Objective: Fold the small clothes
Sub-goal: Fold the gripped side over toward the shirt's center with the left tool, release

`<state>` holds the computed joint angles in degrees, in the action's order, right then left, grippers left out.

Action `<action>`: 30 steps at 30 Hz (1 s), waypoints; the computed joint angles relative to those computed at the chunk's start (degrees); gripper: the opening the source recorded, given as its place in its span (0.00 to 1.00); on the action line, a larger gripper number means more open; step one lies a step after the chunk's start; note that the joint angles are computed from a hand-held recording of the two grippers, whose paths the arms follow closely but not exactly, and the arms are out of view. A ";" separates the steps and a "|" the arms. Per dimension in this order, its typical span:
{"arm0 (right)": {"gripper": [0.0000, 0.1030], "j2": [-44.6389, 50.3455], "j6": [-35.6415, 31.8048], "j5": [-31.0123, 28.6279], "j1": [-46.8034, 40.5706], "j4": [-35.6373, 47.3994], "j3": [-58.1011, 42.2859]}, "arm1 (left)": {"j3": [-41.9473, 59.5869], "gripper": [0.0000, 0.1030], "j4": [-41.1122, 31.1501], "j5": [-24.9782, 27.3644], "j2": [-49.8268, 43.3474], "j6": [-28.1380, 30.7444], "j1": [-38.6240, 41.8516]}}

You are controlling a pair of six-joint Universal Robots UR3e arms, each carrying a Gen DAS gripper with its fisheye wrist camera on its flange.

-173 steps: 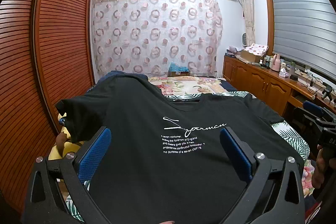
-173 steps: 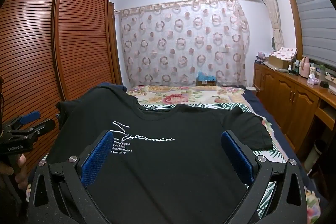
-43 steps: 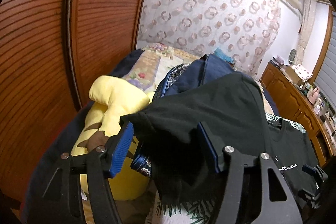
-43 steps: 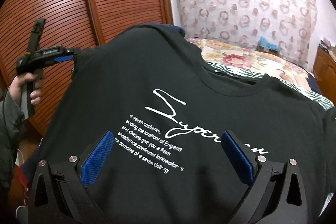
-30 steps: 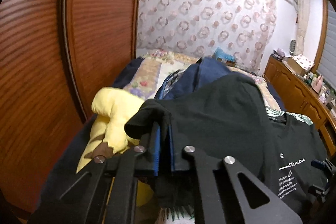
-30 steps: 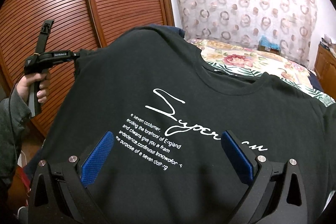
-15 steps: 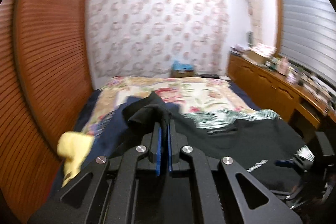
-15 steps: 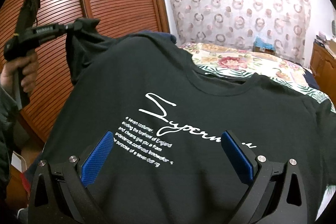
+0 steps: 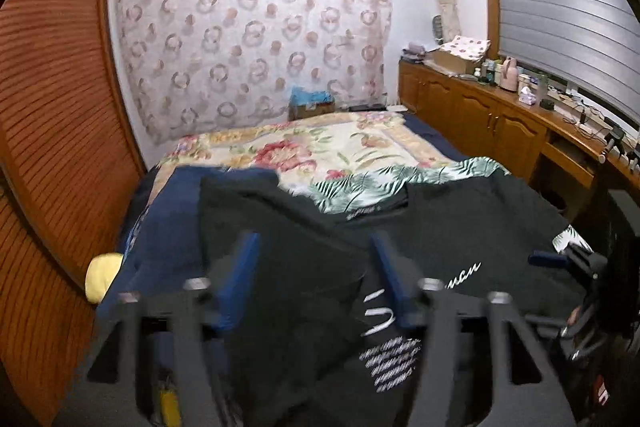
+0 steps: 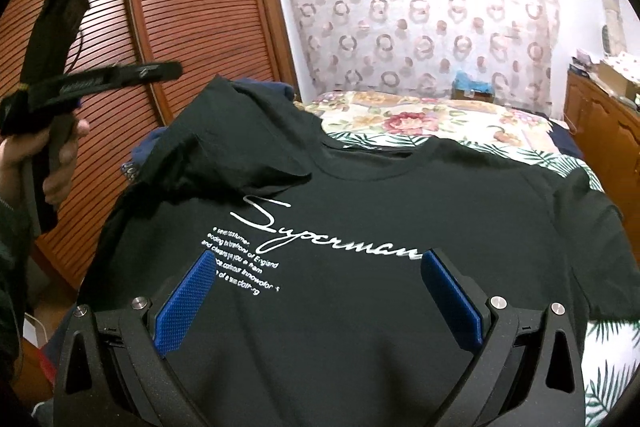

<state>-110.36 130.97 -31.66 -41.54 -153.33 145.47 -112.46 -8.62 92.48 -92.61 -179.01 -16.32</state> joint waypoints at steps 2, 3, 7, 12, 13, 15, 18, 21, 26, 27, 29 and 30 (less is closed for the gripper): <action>0.99 -0.99 0.68 0.03 0.28 -0.21 0.60 | -3.27 0.78 1.34 -1.25 1.88 -0.30 1.21; 0.99 -1.40 0.86 0.08 0.42 -0.46 0.99 | -5.68 0.78 2.08 -1.64 3.14 -0.30 2.23; 0.99 -0.91 1.86 -0.29 1.67 -2.55 1.23 | -13.16 0.78 6.17 -1.24 5.58 -1.27 3.64; 0.99 2.70 2.74 -1.14 2.87 -6.11 0.08 | -20.35 0.78 11.26 -1.93 6.46 -2.60 5.45; 0.99 2.80 2.71 -1.26 2.90 -6.11 0.06 | -21.99 0.78 13.39 -1.34 6.27 -3.29 5.18; 0.99 2.96 2.95 -1.59 3.12 -6.01 -0.28 | -24.47 0.78 16.44 -0.80 5.84 -4.24 4.69; 0.99 3.20 2.00 -1.94 2.75 -4.82 -1.20 | -26.16 0.78 18.82 -0.23 5.33 -5.75 3.33; 0.99 2.58 0.91 -2.08 1.71 -2.77 -2.11 | -25.37 0.78 20.06 1.10 4.16 -6.57 1.09; 0.99 1.08 -1.65 -1.79 -1.78 0.70 -2.65 | -18.57 0.78 20.10 3.30 -2.15 -6.55 -4.36; 0.99 0.79 -1.98 -1.70 -2.59 1.31 -2.83 | -16.05 0.78 19.97 3.24 -4.60 -6.66 -5.77; 0.99 0.49 -3.38 -1.24 -4.90 3.26 -3.39 | -11.34 0.78 18.59 2.64 -8.59 -6.55 -7.46; 0.99 0.45 -4.49 -0.91 -6.68 4.58 -3.85 | -9.58 0.78 17.84 2.37 -9.94 -6.27 -7.80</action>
<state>-109.91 126.48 -32.57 -48.21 -148.75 141.62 -122.03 9.21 94.85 -102.55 -185.28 -24.12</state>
